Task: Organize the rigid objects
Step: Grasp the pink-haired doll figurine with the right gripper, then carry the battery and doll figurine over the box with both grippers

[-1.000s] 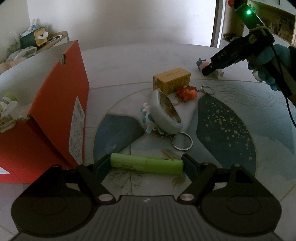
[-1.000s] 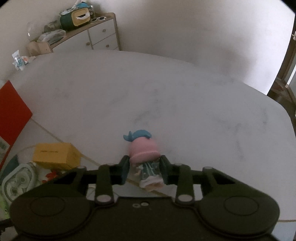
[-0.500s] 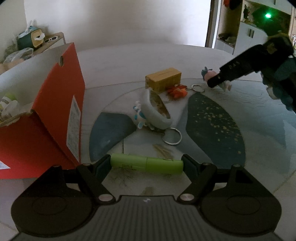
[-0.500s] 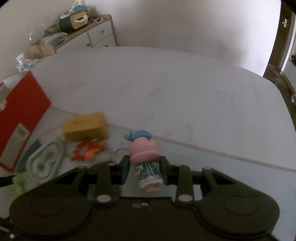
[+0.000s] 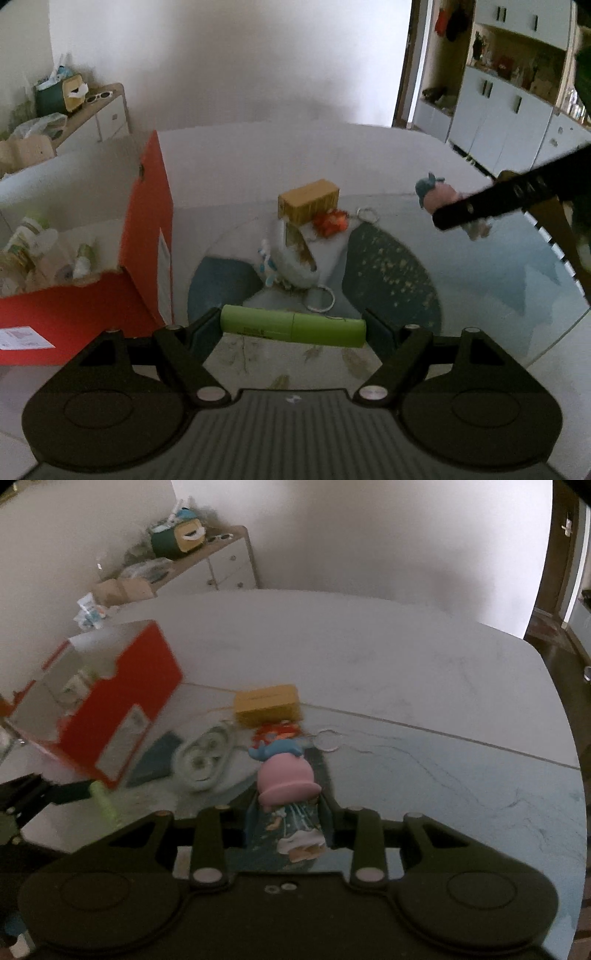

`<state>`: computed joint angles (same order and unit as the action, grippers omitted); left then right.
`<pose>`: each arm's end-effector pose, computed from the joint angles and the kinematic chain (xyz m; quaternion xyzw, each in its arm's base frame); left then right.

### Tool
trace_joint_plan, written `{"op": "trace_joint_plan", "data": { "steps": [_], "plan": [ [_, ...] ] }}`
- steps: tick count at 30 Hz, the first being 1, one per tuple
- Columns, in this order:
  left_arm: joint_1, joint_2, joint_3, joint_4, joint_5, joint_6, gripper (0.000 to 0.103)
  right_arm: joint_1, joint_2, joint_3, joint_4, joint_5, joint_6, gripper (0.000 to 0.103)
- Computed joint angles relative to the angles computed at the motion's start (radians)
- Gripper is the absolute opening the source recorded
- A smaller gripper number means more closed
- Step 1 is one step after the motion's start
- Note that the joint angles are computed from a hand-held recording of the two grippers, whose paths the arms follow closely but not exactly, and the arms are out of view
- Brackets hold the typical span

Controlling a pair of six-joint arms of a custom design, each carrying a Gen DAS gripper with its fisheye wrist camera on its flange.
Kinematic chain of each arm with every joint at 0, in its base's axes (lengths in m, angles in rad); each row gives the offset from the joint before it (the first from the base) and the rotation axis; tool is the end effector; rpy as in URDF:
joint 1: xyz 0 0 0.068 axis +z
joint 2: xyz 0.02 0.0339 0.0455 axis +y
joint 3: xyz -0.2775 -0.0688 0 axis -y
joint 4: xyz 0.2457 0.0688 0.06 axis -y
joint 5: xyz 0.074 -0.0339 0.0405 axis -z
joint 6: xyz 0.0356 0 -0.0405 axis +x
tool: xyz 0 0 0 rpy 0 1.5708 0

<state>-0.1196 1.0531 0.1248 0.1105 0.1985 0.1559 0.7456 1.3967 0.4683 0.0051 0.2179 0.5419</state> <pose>0.1505 -0.0252 0.1144 0.1632 0.9116 -0.0855 0.3675 0.1762 0.1523 0.1393 -0.0614 0.9411 0.1074 0.3148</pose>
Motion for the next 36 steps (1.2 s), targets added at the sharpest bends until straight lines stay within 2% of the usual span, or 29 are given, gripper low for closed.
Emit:
{"op": "trace_joint_plan", "data": {
  "steps": [7,13,18,23,29,36],
  "plan": [
    [0.12,-0.18,0.08,-0.246,0.106,0.096,0.082,0.165,-0.077,0.076,-0.155,0.085,0.15,0.033],
    [0.313,-0.214,0.182,-0.411,0.259,0.249,0.082,0.272,-0.045,0.18,-0.222,0.151,0.22,0.033],
    [0.509,-0.143,0.273,-0.493,0.4,0.406,0.082,0.344,0.037,0.302,-0.268,0.202,0.248,0.033],
    [0.67,-0.016,0.371,-0.549,0.498,0.564,0.082,0.39,0.143,0.429,-0.301,0.236,0.273,0.033],
    [0.794,0.132,0.486,-0.582,0.567,0.702,0.082,0.424,0.274,0.588,-0.33,0.254,0.291,0.033],
    [0.861,0.32,0.643,-0.602,0.591,0.793,0.082,0.437,0.427,0.775,-0.373,0.272,0.292,0.033]
  ]
}}
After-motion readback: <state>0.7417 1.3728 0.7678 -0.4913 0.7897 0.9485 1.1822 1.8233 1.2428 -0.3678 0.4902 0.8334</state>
